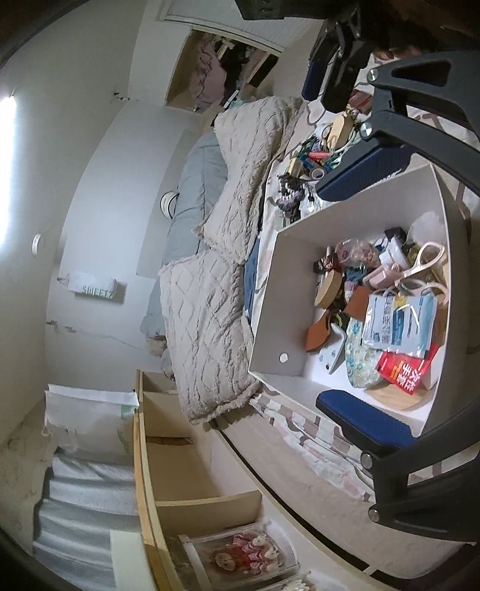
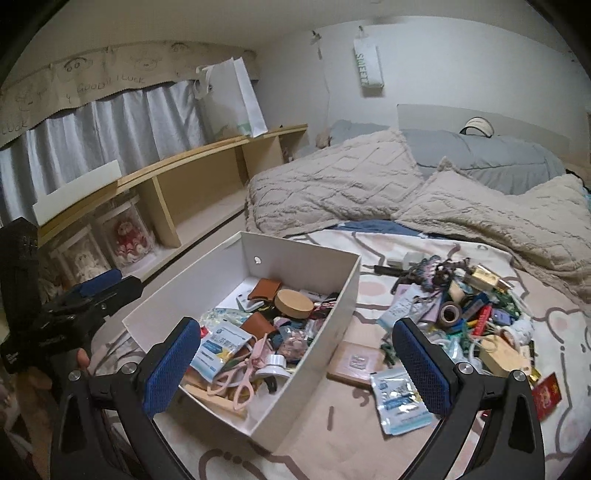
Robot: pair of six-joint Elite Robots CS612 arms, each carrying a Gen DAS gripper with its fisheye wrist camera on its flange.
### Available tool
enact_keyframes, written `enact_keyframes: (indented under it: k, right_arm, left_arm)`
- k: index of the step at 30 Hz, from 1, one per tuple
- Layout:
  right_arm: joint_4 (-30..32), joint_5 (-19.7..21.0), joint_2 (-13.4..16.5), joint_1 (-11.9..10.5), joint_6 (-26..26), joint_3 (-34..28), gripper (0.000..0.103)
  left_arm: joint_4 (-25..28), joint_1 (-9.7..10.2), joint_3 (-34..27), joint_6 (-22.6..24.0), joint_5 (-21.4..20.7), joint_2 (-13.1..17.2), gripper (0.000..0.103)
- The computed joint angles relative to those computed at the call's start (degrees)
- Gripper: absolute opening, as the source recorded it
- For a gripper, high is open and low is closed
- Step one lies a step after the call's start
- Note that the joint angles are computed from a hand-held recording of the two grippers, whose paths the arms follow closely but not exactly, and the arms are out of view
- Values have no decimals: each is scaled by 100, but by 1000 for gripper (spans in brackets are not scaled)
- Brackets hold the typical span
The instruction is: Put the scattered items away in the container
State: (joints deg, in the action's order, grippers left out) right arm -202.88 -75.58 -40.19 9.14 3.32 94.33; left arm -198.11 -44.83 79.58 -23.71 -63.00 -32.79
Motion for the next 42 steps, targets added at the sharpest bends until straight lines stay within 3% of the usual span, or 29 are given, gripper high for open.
enact_keyframes:
  k: [12, 20, 42]
  right_arm:
    - [-734, -169, -150, -153, -187, 637, 103]
    - [-1247, -219, -162, -262, -327, 1007, 103]
    - [-2040, -136, -140, -554, -445, 1565, 103]
  left_arm:
    - [157, -307, 247, 44, 309, -94, 103]
    - [124, -616, 253, 640, 838, -69, 103]
    - [403, -1023, 14, 1099, 846, 41, 103]
